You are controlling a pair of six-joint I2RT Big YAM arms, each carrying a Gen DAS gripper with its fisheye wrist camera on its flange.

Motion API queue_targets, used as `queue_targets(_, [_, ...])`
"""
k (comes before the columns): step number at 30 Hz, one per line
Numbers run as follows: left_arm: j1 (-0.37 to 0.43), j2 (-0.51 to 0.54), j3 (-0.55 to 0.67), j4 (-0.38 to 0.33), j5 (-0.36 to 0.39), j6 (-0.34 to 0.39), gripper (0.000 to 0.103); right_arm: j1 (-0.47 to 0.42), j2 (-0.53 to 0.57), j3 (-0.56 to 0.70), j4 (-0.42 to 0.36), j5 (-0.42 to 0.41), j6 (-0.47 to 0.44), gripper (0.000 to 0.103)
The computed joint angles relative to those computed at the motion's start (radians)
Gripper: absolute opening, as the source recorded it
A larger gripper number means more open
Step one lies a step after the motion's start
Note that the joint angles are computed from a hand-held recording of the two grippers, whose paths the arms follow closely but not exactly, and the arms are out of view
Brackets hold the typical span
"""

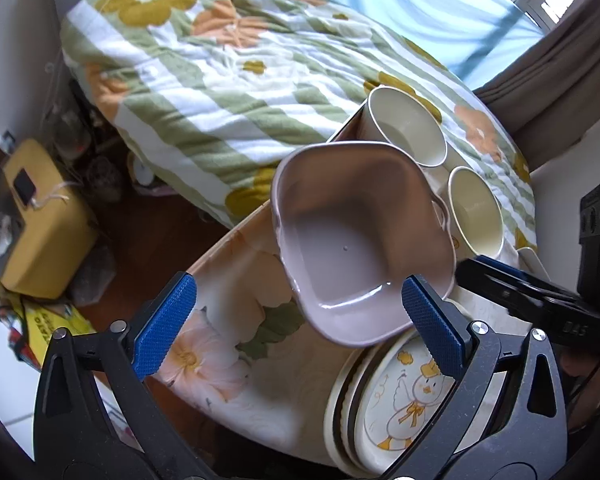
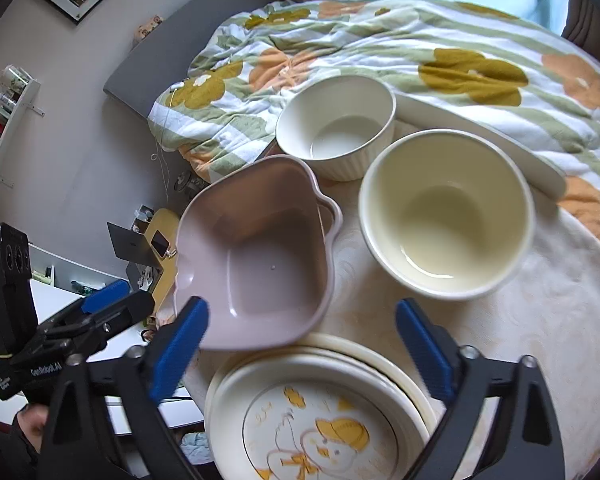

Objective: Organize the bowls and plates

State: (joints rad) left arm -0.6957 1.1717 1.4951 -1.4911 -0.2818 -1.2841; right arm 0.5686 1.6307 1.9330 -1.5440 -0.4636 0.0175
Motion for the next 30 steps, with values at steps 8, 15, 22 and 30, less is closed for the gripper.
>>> queue_targets(8, [0.095,0.021,-0.098,0.141,0.152,0.088,0.053,0.028,0.076,0.037,0.021,0.030,0.002,0.051])
queue_targets(15, [0.128,0.035,-0.120,0.177,0.190,0.156,0.031,0.053,0.075,0.020,0.057,0.129,-0.001,0.022])
queue_targets(22, [0.122,0.060,-0.090,0.131,0.156,0.225,0.030,0.053,0.052,-0.009,0.092,0.154,0.012,0.014])
queue_targets(30, [0.075,0.082,0.036,0.037,0.046,0.271,0.030,0.048,-0.032,-0.036,0.143,0.139,0.046,0.014])
